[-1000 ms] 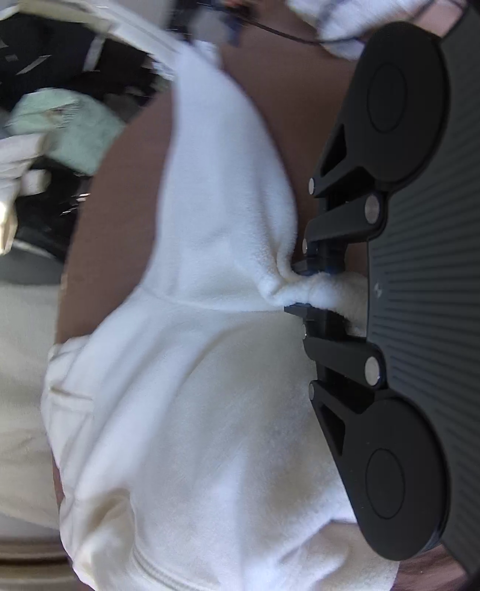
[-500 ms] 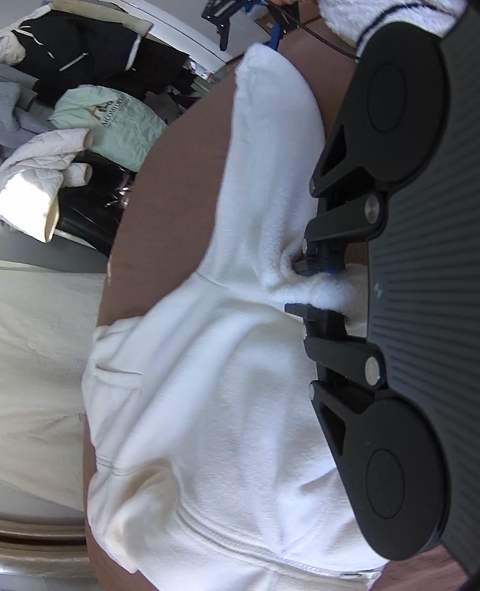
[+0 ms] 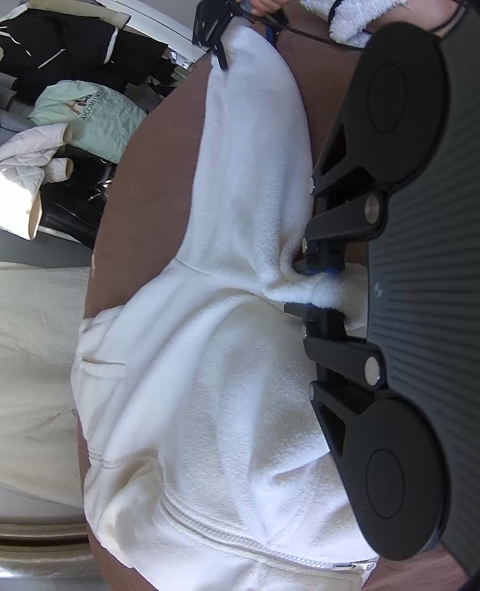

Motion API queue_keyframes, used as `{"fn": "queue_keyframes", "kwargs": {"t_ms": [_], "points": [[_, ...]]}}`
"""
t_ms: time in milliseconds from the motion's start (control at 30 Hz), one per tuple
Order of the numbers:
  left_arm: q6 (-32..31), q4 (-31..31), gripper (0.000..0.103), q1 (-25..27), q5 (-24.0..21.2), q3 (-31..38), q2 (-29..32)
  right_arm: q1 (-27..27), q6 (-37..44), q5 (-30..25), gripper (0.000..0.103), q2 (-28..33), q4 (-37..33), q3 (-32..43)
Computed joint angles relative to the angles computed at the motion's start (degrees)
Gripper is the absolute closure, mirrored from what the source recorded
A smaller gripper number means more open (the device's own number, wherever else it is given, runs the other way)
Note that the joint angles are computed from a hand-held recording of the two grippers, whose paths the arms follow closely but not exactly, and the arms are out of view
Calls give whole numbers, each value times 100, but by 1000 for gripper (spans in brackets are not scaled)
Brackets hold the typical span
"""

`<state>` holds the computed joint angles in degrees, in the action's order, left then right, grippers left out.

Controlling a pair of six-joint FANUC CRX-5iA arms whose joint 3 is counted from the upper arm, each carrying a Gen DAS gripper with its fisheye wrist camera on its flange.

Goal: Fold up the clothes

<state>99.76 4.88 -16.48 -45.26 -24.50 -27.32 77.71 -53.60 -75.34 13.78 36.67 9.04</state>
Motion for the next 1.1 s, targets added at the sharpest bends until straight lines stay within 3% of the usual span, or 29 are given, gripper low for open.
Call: {"fn": "queue_keyframes", "kwargs": {"t_ms": [33, 67, 100, 167, 200, 267, 333, 400, 500, 533, 567, 600, 667, 733, 800, 900, 967, 1067, 1100], "points": [[-55, 16, 90, -7, 30, -15, -34, -9, 413, 152, 40, 16, 204, -22], [-112, 35, 90, -13, 60, -31, -68, -6, 832, 243, 78, 30, 469, -26], [-278, 209, 90, 27, 115, -104, -128, 38, 1184, 34, 91, 125, 805, 79], [-808, 846, 90, 171, 249, -351, -286, 109, 1963, -443, 92, 352, 1508, 329], [-999, 1114, 90, 215, 260, -429, -321, 169, 2436, -968, 93, 589, 1929, 582], [-1116, 1333, 90, 206, 148, -424, -263, 240, 3212, -1989, 93, 1102, 2376, 1161], [-911, 963, 90, 40, -91, -193, -56, 205, 3889, -2669, 91, 1525, 2379, 1700], [-699, 764, 89, -7, -290, -125, 144, 41, 4337, -2860, 90, 1733, 1576, 2169], [-316, 398, 88, -142, -396, -71, 354, -218, 4251, -2963, 88, 1776, 370, 2564], [-159, 218, 88, -229, -385, -42, 393, -278, 4137, -3002, 83, 1768, 92, 2639], [-32, -50, 88, -374, -460, 84, 449, -320, 4015, -3039, 71, 1752, -126, 2694], [3, -320, 88, -534, -601, 268, 501, -287, 3859, -3091, 56, 1715, -138, 2695], [-93, -536, 81, -692, -800, 494, 516, -170, 3566, -3301, 42, 1674, 93, 2676], [-459, 55, 71, -370, -751, 293, 252, -30, 3180, -3556, 41, 1633, 422, 2601], [-588, 481, 69, -1, -792, 158, -44, 119, 2507, -3480, 41, 1333, 813, 2111], [-242, 289, 69, 375, -1106, 337, -347, 407, 2164, -2916, 40, 1059, 1812, 1384], [-192, 169, 69, 674, -1328, 428, -542, 497, 2725, -2561, 40, 1146, 2280, 1345], [-636, 353, 67, 1655, -1611, 534, -795, 570, 3926, -2012, 40, 1546, 2653, 1912], [-756, 324, 61, 1983, -1672, 614, -844, 607, 4302, -1745, 40, 1692, 2740, 2157]]}}
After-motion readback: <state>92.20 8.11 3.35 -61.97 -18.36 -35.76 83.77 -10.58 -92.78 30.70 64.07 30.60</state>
